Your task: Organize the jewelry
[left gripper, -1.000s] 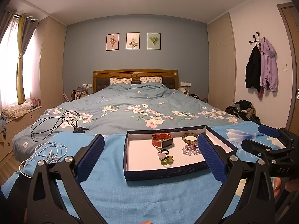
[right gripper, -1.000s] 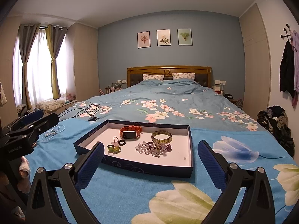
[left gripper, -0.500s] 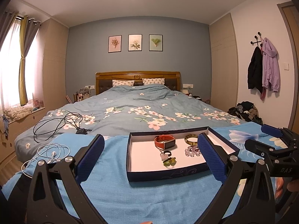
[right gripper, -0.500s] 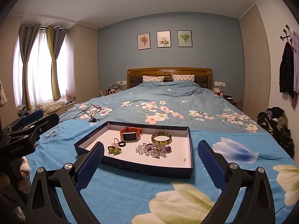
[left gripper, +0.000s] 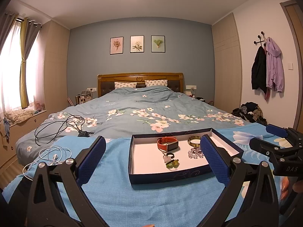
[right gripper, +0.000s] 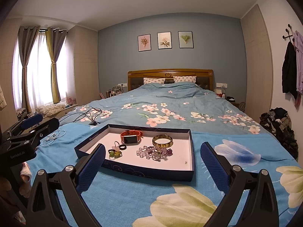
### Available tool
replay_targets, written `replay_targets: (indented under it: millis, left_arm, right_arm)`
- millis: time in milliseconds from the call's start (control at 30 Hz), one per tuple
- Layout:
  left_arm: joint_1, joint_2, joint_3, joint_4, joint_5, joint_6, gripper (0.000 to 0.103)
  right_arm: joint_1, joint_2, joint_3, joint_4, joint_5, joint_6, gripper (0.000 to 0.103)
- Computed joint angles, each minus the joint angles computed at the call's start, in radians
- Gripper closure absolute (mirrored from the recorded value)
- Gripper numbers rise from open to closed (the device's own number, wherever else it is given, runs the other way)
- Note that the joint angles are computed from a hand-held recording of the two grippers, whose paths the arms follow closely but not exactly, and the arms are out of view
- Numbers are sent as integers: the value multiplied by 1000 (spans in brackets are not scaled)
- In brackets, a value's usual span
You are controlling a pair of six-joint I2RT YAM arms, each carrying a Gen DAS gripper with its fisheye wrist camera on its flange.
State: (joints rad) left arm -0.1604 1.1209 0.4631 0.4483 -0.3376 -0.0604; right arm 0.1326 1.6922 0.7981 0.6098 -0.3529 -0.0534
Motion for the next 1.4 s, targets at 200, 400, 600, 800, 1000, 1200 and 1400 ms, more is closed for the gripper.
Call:
replay_targets:
  millis: [200,400,600,800,1000,1200,1400]
  left_arm:
    - [-3,2,2,2,-4,1,5]
    - [-4,3,1,3,-5,0,5]
    - [-7,9,6,3,-13,-1,5]
    - [-11,12,7,5,-19,1,5]
    - [-15,12,3,10,-24,-2,5]
    - [-18,16,-3,19,-29,-5,5]
    - [-20,14,-5,17,-31,-6,5]
  right_arm:
    - [4,3,7,-5,4,3,6]
    - [7,7,11,-11,7,0,6]
    - [9,7,9,-9,12,2,6]
    - [10,6,8,-10,14,3,6]
    - [9,7,5,-4,12,7,6]
    - [8,11,12,-9,12,4,6]
    - [8,11,13,-11,13,3,6]
